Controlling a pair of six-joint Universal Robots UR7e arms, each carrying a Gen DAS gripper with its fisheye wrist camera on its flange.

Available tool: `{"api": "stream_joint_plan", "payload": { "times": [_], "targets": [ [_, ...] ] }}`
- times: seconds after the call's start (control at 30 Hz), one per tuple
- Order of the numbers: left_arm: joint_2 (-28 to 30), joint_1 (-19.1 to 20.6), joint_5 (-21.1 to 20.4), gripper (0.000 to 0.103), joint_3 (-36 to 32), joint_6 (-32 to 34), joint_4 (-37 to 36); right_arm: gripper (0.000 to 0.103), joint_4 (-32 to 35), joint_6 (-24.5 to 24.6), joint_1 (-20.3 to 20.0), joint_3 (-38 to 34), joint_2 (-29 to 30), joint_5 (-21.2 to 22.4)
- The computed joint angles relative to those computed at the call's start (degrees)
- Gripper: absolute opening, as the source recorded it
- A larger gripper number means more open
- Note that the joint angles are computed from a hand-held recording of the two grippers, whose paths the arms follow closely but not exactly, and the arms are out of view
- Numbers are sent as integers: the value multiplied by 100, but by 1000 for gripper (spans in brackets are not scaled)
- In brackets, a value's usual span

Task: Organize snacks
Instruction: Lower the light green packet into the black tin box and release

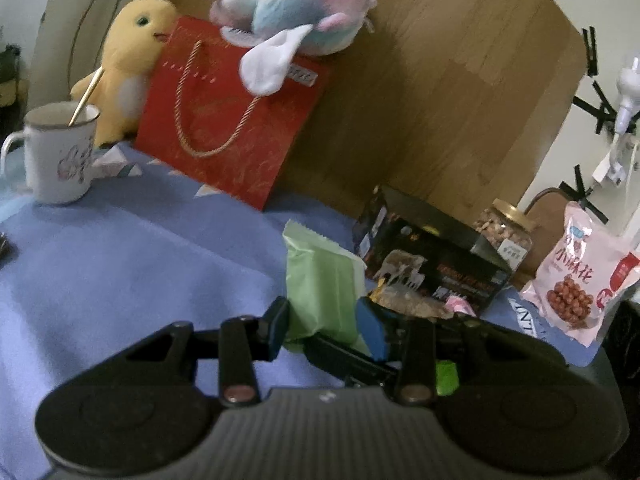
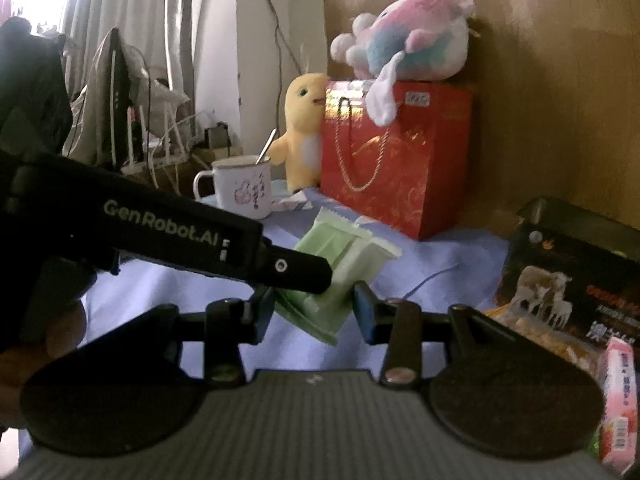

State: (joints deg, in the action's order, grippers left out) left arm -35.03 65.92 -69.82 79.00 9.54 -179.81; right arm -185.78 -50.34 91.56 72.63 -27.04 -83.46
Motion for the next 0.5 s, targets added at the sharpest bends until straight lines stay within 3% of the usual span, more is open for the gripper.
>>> {"api": "stream_joint_plan", "payload": {
  "times": [0.2,0.5],
  "targets": [
    [277,-82,-296,37,-690,221,507,46,-451,272,4,-124,26,-45],
    [1560,-187,-1178,38,-3123,655,2056,46,-1026,291,-43,-851,123,-609]
  ]
}}
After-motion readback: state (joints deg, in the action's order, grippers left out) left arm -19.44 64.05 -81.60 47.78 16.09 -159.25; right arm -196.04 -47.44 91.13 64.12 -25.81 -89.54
